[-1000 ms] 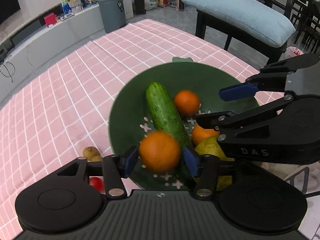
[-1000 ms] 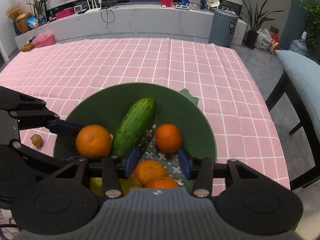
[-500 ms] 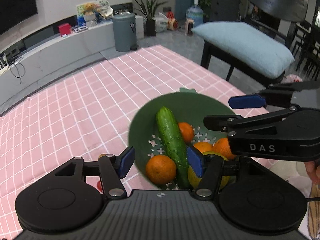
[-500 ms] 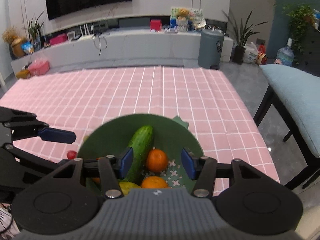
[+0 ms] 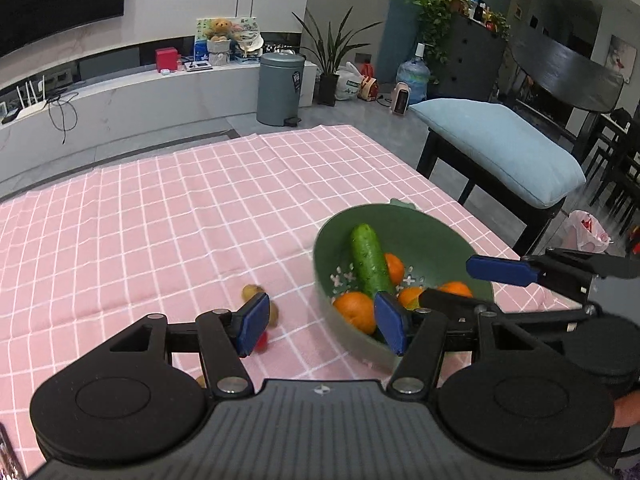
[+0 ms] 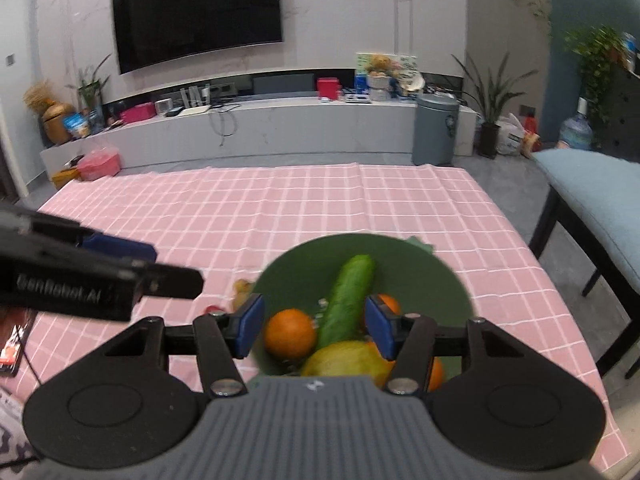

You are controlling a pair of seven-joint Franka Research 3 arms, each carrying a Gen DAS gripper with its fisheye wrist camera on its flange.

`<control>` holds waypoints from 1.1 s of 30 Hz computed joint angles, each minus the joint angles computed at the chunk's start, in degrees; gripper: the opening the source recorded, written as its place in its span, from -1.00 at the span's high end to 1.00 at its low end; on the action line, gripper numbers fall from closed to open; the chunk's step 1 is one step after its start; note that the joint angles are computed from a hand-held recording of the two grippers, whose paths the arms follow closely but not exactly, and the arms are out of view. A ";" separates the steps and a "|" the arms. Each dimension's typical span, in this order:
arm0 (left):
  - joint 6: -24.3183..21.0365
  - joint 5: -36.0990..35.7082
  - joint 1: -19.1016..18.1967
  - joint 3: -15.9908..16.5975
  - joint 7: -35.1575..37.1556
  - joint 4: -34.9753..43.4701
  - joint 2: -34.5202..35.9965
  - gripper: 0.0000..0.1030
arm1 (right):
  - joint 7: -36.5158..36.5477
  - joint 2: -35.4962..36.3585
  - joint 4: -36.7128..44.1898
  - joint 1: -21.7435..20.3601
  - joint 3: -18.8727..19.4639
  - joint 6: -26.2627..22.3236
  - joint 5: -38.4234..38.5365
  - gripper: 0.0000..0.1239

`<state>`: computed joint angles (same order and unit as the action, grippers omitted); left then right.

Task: Organize fruits
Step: 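Move both tools out of the colander toward the kiwis and plum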

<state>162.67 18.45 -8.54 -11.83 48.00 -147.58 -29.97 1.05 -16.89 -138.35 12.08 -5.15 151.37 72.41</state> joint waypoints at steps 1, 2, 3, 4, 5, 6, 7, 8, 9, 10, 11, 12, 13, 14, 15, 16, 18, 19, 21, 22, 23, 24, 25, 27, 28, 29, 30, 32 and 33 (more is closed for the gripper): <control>0.06 -0.46 -0.61 0.78 0.57 -0.80 -0.72 -0.37 | -1.57 -0.84 -0.90 0.36 0.11 0.04 0.60 0.14; 0.05 -1.02 -1.26 1.61 1.32 -1.60 -1.38 -0.37 | -3.60 -1.65 -1.78 0.83 0.21 0.15 1.27 0.14; -0.01 -1.64 -1.85 2.36 2.09 -2.37 -2.00 -0.37 | -5.52 -2.24 -2.44 1.28 0.27 0.21 1.84 0.14; 0.00 -2.32 -2.40 3.10 2.90 -3.09 -2.52 -0.37 | -7.07 -2.79 -3.07 1.68 0.41 0.30 2.20 0.14; -0.01 -3.02 -2.86 3.67 3.53 -4.04 -3.29 -0.37 | -8.84 -3.19 -3.62 2.11 0.53 0.31 2.42 0.14; -0.04 -3.77 -3.27 4.32 4.26 -4.72 -3.74 -0.37 | -10.65 -3.41 -4.03 2.52 0.64 0.31 2.51 0.15; -0.08 -4.45 -3.55 4.83 4.89 -5.34 -4.16 -0.37 | -12.22 -3.56 -4.35 2.91 0.82 0.44 2.59 0.17; -0.09 -5.04 -3.76 5.19 5.47 -6.17 -4.84 -0.37 | -14.12 -3.73 -4.74 3.35 1.09 0.64 2.47 0.18; -0.09 -5.61 -4.01 5.64 6.19 -6.86 -5.30 -0.37 | -15.82 -4.00 -5.14 3.79 1.34 0.93 2.44 0.20; 0.06 -6.12 -4.24 6.27 7.20 -7.39 -5.42 -0.37 | -17.52 -4.11 -5.38 4.21 1.47 1.11 2.43 0.23; 0.17 -6.54 -4.35 6.67 8.03 -8.31 -6.08 -0.37 | -19.15 -4.08 -5.50 4.61 1.64 1.13 2.04 0.26; 0.22 -6.99 -4.47 7.12 8.91 -8.92 -6.30 -0.37 | -20.48 -4.01 -5.51 4.96 1.78 1.14 1.63 0.27; 0.05 -7.70 -4.90 7.88 10.05 -9.22 -6.22 -0.37 | -21.29 -3.83 -5.38 5.20 1.95 1.18 1.03 0.29; 0.17 -8.44 -5.25 8.57 11.12 -9.51 -6.02 -0.37 | -22.24 -3.46 -5.15 5.49 2.18 1.31 0.27 0.32; 0.71 -9.26 -5.65 9.18 12.06 -10.28 -6.17 -0.37 | -22.99 -2.98 -4.80 5.71 2.42 1.51 -0.69 0.33; 1.25 -10.24 -6.27 10.03 13.16 -10.84 -6.13 -0.37 | -23.52 -2.54 -4.47 5.84 2.57 1.63 -1.77 0.34; 2.06 -11.90 -6.86 10.97 14.75 -11.82 -6.18 -0.37 | -24.24 -1.51 -3.63 6.08 2.95 1.97 -4.29 0.35; 2.76 -12.50 -6.96 11.34 15.54 -12.25 -6.00 -0.37 | -24.50 -0.96 -3.23 6.20 3.20 2.13 -5.81 0.36; 3.96 -13.85 -7.36 12.18 16.84 -13.16 -5.82 -0.37 | -24.60 -0.16 -2.71 6.24 3.51 2.04 -9.30 0.41; 4.63 -14.65 -7.76 12.80 17.53 -13.49 -5.62 -0.37 | -24.30 0.16 -2.52 6.19 3.74 1.85 -11.47 0.41; 5.26 -15.55 -8.40 13.67 18.38 -13.83 -5.49 -0.37 | -24.15 0.62 -2.21 6.21 3.92 1.77 -13.42 0.41; 5.93 -16.50 -9.16 14.73 19.38 -14.10 -5.29 -0.37 | -23.85 1.16 -1.83 6.30 4.11 1.79 -15.10 0.42; 6.46 -17.34 -9.69 15.45 20.18 -14.35 -5.15 -0.37 | -23.36 2.01 -1.11 6.25 4.33 1.57 -17.29 0.42; 6.93 -18.36 -9.84 15.76 21.18 -14.42 -4.75 -0.37 | -23.20 3.06 -0.30 6.38 4.54 1.54 -20.08 0.43; 6.88 -18.80 -9.92 15.87 21.62 -14.39 -4.55 -0.37 | -23.52 3.61 0.10 6.51 4.61 1.59 -21.21 0.43; 6.76 -19.30 -10.12 16.10 22.09 -14.26 -4.29 -0.37 | -23.96 4.15 0.54 6.63 4.68 1.57 -22.23 0.43; 6.71 -19.74 -10.22 16.21 22.54 -14.26 -4.15 -0.37 | -24.09 4.53 0.90 6.65 4.76 1.39 -23.30 0.43; 6.57 -20.56 -10.29 16.38 23.32 -14.17 -3.81 -0.36 | -24.33 5.24 1.69 6.57 4.91 0.55 -25.59 0.44; 6.58 -21.03 -10.35 16.47 23.58 -14.11 -3.61 -0.36 | -24.60 5.66 2.16 6.53 4.98 -0.03 -26.67 0.45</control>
<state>169.25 -2.58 -18.89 4.64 71.58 -161.69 -33.59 -23.54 -11.23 -136.18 18.60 -0.17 151.33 45.74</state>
